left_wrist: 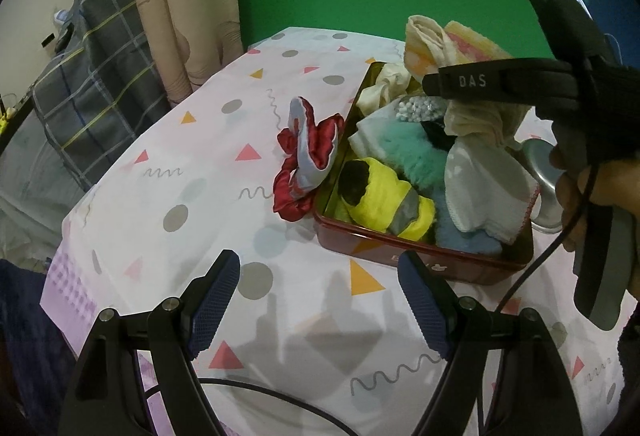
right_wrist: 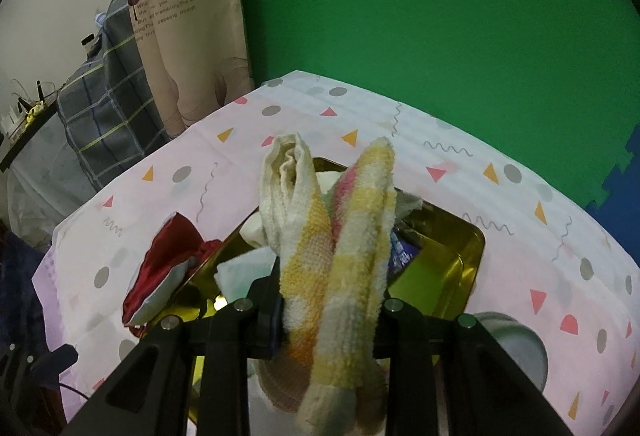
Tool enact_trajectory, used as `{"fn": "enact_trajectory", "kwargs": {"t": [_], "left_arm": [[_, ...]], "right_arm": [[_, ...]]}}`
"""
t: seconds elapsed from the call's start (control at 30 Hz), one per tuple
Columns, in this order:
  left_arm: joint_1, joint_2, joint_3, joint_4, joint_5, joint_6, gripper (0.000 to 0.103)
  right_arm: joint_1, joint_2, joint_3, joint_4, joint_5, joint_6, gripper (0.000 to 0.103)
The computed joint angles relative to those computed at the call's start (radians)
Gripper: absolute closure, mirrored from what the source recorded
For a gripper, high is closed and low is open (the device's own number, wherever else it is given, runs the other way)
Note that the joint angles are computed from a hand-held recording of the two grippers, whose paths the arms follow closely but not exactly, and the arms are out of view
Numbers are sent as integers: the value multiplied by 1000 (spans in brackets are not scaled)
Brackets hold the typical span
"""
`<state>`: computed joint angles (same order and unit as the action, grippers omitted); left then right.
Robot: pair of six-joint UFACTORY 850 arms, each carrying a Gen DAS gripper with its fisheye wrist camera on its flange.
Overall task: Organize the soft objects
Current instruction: 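Lower the towel into the gold tin and open the right gripper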
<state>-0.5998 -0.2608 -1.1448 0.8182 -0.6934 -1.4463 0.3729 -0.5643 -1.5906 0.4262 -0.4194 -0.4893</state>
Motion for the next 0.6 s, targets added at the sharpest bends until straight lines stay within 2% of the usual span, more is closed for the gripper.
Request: {"fn": "enact_trajectory", "kwargs": {"t": [0.13,0.23,0.37,0.43,0.6], "left_arm": [[3,0,1,-10,0,6,24],[3,-2,-1,-13,-1,8,24],[2,-2,-1,-14,-1,11,24],[1,-1,0,-12,-1,10,24],[-2,0,1,-11,-6,7,24]], "right_arm": [[10,-1,-2,-1,8,-14,71],[16,5,4,18,15,-43,60],[17,18,12,69,11,-98,53],[19,25,15,75,9,-107,46],[20,40,32,82,21,-113,44]]}}
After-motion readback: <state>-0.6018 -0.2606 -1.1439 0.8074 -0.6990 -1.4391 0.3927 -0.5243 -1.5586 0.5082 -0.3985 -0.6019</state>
